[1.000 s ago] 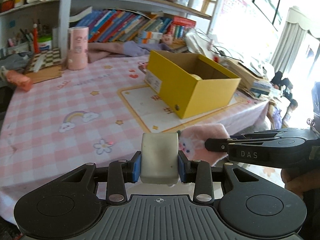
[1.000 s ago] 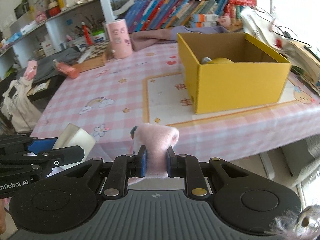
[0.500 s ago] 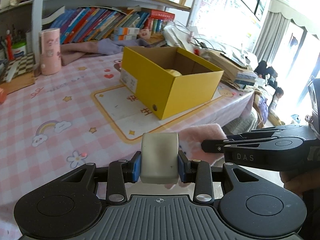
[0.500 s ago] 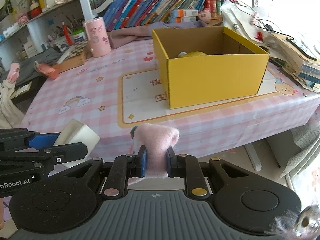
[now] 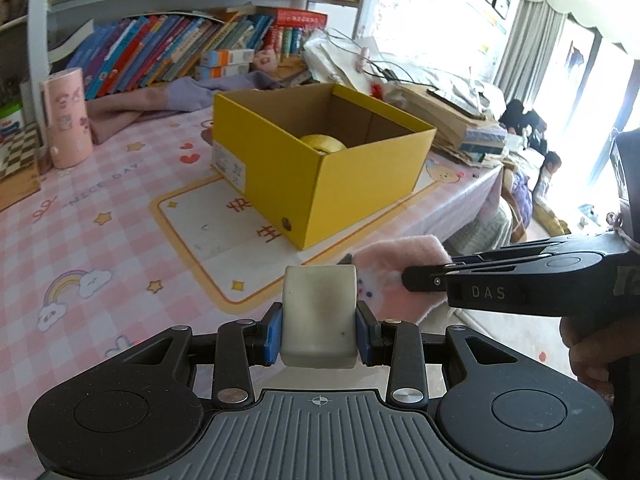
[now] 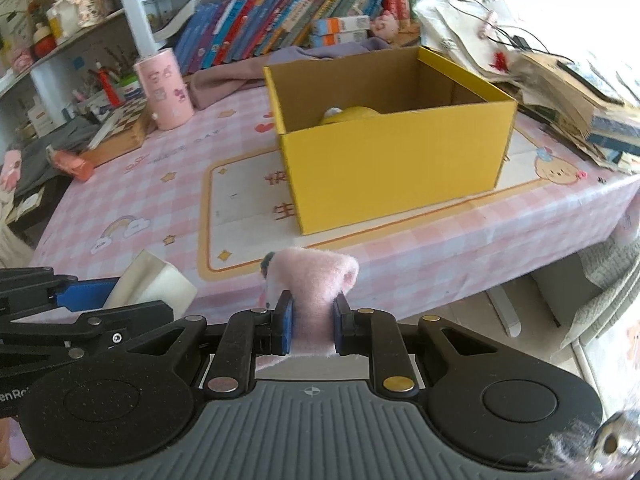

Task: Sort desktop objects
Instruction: 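Carry the eraser block and pink glove in both grippers toward the yellow box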

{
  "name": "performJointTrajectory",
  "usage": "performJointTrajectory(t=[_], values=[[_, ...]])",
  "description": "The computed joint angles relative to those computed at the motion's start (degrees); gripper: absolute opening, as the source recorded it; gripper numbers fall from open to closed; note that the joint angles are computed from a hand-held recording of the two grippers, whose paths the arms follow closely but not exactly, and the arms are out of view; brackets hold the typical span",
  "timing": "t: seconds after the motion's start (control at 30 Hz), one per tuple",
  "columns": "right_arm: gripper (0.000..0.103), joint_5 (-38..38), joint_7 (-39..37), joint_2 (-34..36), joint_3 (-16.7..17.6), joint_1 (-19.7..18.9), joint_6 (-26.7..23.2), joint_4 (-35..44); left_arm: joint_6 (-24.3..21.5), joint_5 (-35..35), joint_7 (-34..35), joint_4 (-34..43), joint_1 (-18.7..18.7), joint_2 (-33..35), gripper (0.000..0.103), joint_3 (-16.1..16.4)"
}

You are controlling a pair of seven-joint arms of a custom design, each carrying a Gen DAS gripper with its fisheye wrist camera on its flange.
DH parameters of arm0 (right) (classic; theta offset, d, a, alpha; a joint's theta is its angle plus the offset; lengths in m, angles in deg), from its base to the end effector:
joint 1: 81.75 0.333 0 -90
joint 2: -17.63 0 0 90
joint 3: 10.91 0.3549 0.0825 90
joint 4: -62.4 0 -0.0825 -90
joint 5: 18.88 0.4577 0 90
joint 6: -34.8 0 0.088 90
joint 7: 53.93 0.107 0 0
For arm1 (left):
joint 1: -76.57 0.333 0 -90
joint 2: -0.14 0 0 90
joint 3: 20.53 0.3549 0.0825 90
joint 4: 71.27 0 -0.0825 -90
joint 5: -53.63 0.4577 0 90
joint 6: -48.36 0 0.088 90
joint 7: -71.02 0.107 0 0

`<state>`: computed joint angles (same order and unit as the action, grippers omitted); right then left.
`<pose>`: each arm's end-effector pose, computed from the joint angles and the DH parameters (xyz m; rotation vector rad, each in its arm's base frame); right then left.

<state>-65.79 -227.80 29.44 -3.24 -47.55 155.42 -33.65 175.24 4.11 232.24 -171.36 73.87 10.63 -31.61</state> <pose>0.5701 0.4546 0.5313 -1.1888 2.2554 -0.7614 0.6966 -0.1875 0.5192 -0.7565 2.7451 -1.2555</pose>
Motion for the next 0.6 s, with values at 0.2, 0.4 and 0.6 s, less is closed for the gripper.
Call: performJointTrajectory(t=[0.2,0.4,0.6], values=[[0.017,-0.07,3.29,-3.05,0.02,-0.82,-0.18,-3.98,-0.31,1.24,0.00,1.06,-1.22,0.90,0.035,-0.78],[0.017,-1.49,6.24,-6.44,0.58,-2.20,-0.47,-8.04,0.20,0.64,0.70,2.09,-2.31,1.46,0.035,-1.72],[0.017,-6.50,5.62,-10.23,0.92,-4.28,-0.63,-11.32,4.34,-2.56,-1.64,4.05,-3.70,2.20,0.035,-2.77]])
